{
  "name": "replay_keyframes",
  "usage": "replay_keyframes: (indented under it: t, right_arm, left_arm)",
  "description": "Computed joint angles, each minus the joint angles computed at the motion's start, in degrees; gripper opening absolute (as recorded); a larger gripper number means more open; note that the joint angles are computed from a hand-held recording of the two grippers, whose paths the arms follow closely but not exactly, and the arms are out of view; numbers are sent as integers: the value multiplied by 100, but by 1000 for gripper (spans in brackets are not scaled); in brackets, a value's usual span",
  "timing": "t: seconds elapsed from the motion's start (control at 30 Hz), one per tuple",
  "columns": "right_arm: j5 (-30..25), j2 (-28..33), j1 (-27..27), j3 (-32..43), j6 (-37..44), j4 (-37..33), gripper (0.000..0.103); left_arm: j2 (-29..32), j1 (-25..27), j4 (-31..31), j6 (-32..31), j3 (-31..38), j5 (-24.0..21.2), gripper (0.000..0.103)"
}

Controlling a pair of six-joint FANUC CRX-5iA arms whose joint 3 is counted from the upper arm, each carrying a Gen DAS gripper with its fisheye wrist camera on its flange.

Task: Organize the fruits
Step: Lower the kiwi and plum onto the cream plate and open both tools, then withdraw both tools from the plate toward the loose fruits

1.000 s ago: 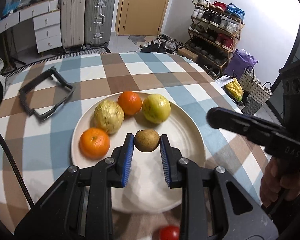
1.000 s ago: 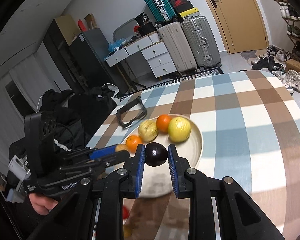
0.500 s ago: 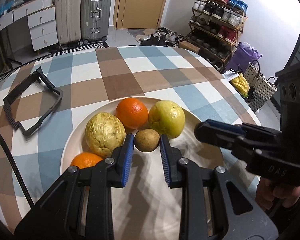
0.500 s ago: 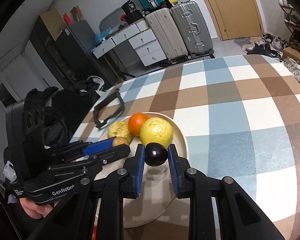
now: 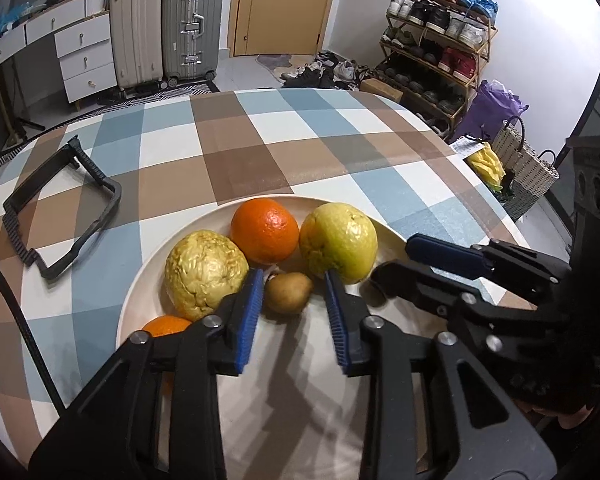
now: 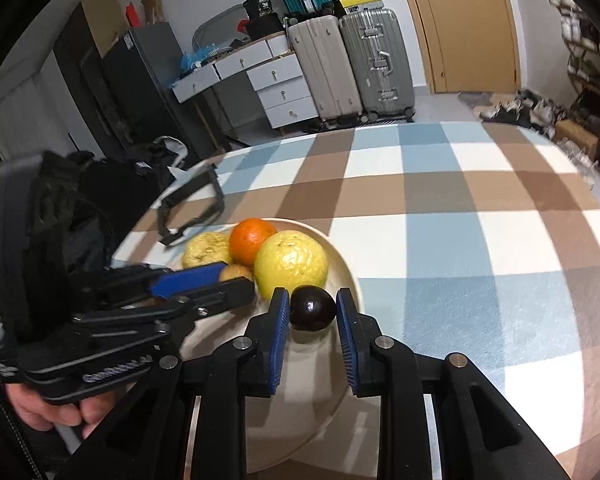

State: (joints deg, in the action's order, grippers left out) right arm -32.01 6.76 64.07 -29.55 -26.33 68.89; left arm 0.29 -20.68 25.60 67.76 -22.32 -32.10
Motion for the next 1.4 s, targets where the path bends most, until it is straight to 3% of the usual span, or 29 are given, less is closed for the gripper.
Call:
replay_keyframes:
  t: [0.13, 0.3, 0.57, 0.7, 0.77, 0.93, 1.03, 1.1, 1.27, 1.4]
  right_arm:
    - [-21, -66, 6, -108, -184, 331, 44]
    - [-585, -415, 337, -386, -742, 771, 63]
    - [-2067, -800, 1394, -563, -1173, 722, 88]
    - [-2551, -864, 1895, -554, -1360, 645, 93]
    - [-2834, -841, 2158, -493, -1404, 570, 98]
    - [-3370, -739, 2645, -384, -1566, 619, 101]
    - [-3593, -687, 2874, -319, -1623, 651, 102]
    - [-3729, -646, 3013, -263, -1659, 663, 103]
    - [-4025, -522, 3297, -108, -1670, 693, 103]
    - [-4029, -441, 3403, -38, -1729, 676, 103]
  left_arm:
    - [-264, -1, -56, 131, -102, -23, 42]
    - [-970, -9, -41, 108, -478, 106, 63]
    - [-2212, -94, -965, 1077, -782, -191, 75]
    - [-2864, -40, -1078, 1197, -996, -373, 77]
    - [-3204, -15, -1244, 1402, -1065, -481, 83]
    - [-3873, 8, -1791, 1976, -1053, -901, 85]
    - [-4233, 1, -2020, 2254, -1075, -1112, 91]
    - [-4467, -98, -2316, 2541, -1054, -1262, 101]
    - [-4978, -387, -2874, 3133, -1080, -1631, 102]
    - [-5293, -341, -2817, 3220, -1341, -1793, 102]
